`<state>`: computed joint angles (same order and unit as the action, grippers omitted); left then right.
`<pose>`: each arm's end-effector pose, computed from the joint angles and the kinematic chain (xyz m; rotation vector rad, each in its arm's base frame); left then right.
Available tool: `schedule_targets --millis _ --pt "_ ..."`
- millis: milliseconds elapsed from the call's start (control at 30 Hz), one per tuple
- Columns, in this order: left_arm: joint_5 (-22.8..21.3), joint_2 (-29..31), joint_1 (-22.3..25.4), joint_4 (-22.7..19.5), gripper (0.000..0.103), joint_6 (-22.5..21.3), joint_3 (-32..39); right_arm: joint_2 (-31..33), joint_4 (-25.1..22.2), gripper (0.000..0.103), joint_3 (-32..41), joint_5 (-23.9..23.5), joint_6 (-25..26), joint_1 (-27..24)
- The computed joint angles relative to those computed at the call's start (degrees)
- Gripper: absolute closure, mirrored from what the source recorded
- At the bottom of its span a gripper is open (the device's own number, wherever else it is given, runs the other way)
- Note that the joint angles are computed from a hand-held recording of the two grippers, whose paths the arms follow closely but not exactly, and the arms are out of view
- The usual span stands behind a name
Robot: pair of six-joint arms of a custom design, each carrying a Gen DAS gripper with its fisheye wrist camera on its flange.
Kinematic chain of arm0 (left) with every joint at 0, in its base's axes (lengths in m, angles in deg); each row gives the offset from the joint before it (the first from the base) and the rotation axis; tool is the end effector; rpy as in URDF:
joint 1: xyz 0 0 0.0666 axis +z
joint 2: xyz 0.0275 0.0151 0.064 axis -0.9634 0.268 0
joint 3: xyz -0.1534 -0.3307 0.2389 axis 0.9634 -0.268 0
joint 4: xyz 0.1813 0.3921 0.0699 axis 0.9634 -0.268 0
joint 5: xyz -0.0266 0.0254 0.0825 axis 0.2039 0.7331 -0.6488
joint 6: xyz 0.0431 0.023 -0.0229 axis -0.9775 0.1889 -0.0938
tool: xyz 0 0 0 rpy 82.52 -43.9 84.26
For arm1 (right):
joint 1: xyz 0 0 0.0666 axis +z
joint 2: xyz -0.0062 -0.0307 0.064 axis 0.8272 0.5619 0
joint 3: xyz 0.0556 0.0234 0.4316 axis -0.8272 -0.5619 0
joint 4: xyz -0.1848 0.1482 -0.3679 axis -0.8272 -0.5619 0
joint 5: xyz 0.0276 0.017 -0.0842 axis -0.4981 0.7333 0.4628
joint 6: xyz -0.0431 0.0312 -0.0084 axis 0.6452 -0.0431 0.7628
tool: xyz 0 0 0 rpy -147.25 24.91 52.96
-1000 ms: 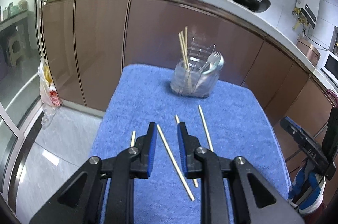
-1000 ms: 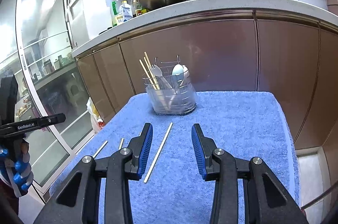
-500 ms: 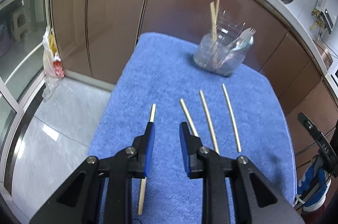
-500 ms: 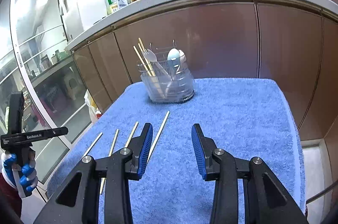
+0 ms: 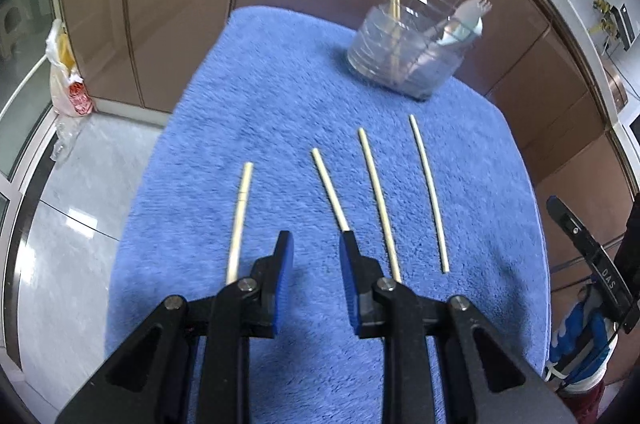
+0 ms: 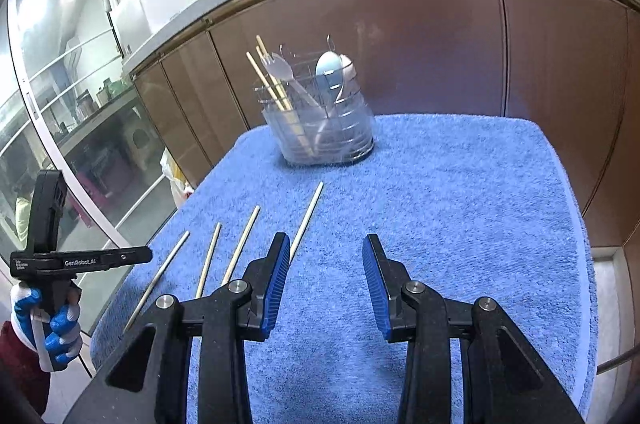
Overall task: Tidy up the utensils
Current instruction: 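Move both tools down toward two wooden chopsticks on the towel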
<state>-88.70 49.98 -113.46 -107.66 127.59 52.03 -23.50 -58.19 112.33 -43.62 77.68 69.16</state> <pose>0.3580 -0.2858 0.5539 -0.1255 2.5955 -0.4198 0.3511 0.0911 0.5674 -0.2148 2.2777 0.4590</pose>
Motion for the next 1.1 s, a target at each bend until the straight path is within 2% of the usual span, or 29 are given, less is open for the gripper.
schedule_targets --millis 567,1100 --pt "7.31 7.47 2.20 -4.18 0.080 -0.80 5.47 5.05 -1.51 0.065 2.35 -1.30 1.87 1.30" --pt "9.42 11.82 3.45 -8.25 0.080 -1.28 9.84 10.34 -3.66 0.065 5.15 -2.86 3.33 1.19"
